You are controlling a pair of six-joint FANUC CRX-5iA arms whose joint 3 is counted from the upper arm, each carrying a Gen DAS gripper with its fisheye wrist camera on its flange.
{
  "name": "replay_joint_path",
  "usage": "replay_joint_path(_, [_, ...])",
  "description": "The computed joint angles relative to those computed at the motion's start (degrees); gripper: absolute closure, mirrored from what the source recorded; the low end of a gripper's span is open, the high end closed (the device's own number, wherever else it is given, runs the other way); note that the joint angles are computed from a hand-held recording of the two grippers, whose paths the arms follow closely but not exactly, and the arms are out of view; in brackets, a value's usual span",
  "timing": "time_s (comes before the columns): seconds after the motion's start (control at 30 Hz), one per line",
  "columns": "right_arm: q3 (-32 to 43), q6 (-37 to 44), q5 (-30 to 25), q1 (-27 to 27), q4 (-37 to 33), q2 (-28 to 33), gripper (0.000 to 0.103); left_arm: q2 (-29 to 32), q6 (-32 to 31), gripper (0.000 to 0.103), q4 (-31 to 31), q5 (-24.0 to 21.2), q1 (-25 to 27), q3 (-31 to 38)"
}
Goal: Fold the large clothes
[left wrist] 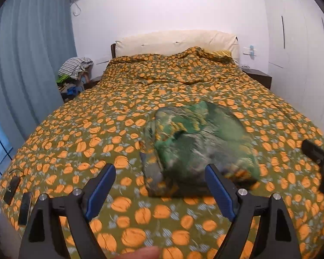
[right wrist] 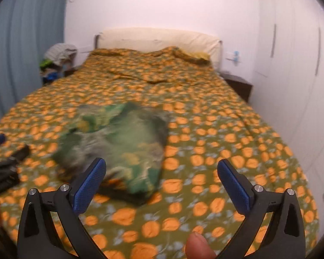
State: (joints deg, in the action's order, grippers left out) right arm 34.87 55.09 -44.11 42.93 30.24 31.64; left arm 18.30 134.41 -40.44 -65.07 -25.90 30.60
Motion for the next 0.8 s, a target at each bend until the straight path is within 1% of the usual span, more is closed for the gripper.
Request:
replay_joint_path(0.07, [-2.8, -1.1, 0.8, 0.7, 2.0, -1.6, 0.000, -0.7, 0.2, 0.015, 1.9, 0.3, -0.4, -0.6])
replay_joint_path(0.13, [-5.8, -2.2, 1.8, 1.2, 2.6, -3.9, 0.000, -1.1, -0.1, 0.011, 4.0, 0.0, -0.6, -0.7])
replay_joint_path(0.17, [-6.8, -2.8, 1.8, 1.4, 2.5, -4.7, 0.000, -1.1, -0.1, 0.003, 4.3, -0.8, -1.0, -0.3])
replay_joint_path(0.2, [-7.6, -3.7, 1.4, 1.7, 2.6, -5.5, 0.000, -1.3, 0.0, 0.000, 4.4, -1.2, -1.5, -0.1])
replay_joint_path(0.27, [-8.8, -4.9, 0.3, 2.1, 2.4, -6.6, 0.000, -1.9, -0.2, 0.000, 4.4, -1.3, -2.5, -0.1])
replay_joint_path(0.37, [-10.1, -5.3, -1.2, 2.6, 2.0, -8.1, 0.000, -1.5, 0.5, 0.000, 2.5, -4.4, -4.5, 1.7])
replay_joint_path(0.5, [-10.4, -5.3, -2.8, 3.0, 1.5, -9.2, 0.000, -2.1, -0.2, 0.000, 3.5, -5.2, -4.8, 1.7])
replay_joint_path(0.57, [-10.7, -5.6, -3.3, 3.3, 2.1, -9.6, 0.000, -1.9, -0.3, 0.000, 2.2, -7.0, -5.6, 2.6])
replay_joint_path(0.8, [-10.5, -5.3, -4.7, 4.4, 2.5, -10.4, 0.000, -2.4, 1.7, 0.000, -0.5, -10.2, -6.5, 3.2])
